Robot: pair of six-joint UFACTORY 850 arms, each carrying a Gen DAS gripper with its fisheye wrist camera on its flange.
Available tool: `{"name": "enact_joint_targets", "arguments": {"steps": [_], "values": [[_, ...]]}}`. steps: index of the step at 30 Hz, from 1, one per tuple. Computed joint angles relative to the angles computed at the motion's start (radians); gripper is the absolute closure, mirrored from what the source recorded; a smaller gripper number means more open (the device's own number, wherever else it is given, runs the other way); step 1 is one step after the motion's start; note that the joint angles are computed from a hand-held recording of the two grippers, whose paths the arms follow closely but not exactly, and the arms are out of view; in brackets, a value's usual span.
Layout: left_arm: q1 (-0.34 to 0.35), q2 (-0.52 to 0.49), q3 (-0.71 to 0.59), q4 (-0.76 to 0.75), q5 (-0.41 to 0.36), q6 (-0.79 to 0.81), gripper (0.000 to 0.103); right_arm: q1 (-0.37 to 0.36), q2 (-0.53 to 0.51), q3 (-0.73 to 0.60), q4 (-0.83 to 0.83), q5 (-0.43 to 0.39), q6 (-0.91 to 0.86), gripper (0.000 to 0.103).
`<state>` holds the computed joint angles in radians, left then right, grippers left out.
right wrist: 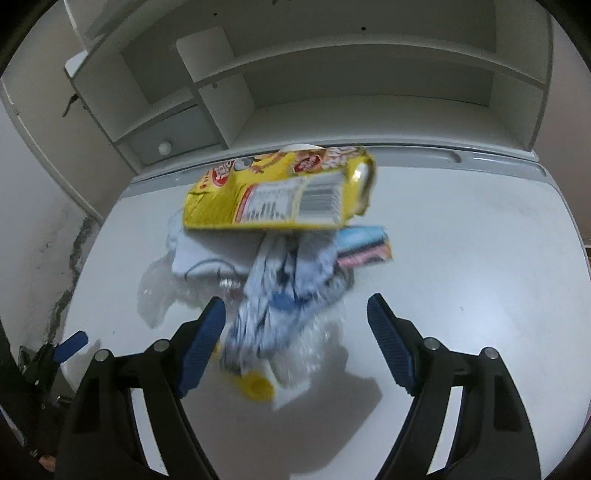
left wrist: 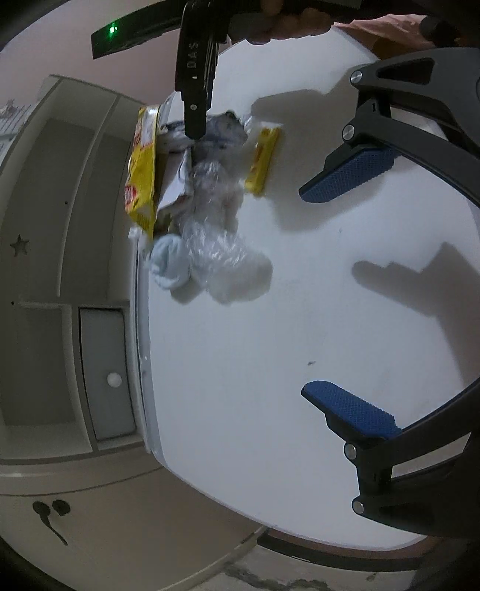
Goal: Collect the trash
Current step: 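Move both tools back over the desk toward the remaining trash, then grasp the clear plastic bag with the left tool while the right tool grasps a white-blue wrapper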
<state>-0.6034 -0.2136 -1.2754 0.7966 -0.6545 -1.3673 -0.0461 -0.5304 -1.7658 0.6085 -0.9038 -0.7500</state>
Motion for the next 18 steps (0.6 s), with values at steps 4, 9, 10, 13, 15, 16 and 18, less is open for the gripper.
{"name": "enact_joint_targets", "arguments": {"steps": [4,9,10,13,15,16,18], "values": [[0.022,-0.038,-0.048,-0.007,0.025,0.049,0.009,0.027,-0.036,-0.047,-0.048,-0.017,0.055,0.057],[0.046,-0.104,-0.130,-0.036,0.044,0.149,0.009,0.008,0.035,0.018,0.020,-0.021,-0.023,0.063],[0.047,-0.116,-0.144,-0.024,0.049,0.157,0.009,0.001,0.052,0.036,0.040,-0.025,-0.047,0.063],[0.060,-0.157,-0.190,-0.029,0.089,0.233,0.009,-0.042,0.104,0.093,0.087,-0.060,-0.121,0.063],[0.071,-0.192,-0.230,-0.059,0.092,0.297,0.009,-0.068,0.128,0.123,0.092,-0.066,-0.142,0.063],[0.080,-0.211,-0.252,-0.097,0.105,0.350,0.009,-0.089,0.143,0.141,0.098,-0.079,-0.159,0.063],[0.094,-0.242,-0.289,-0.161,0.114,0.424,0.009,-0.118,0.160,0.165,0.107,-0.099,-0.177,0.063]]}}
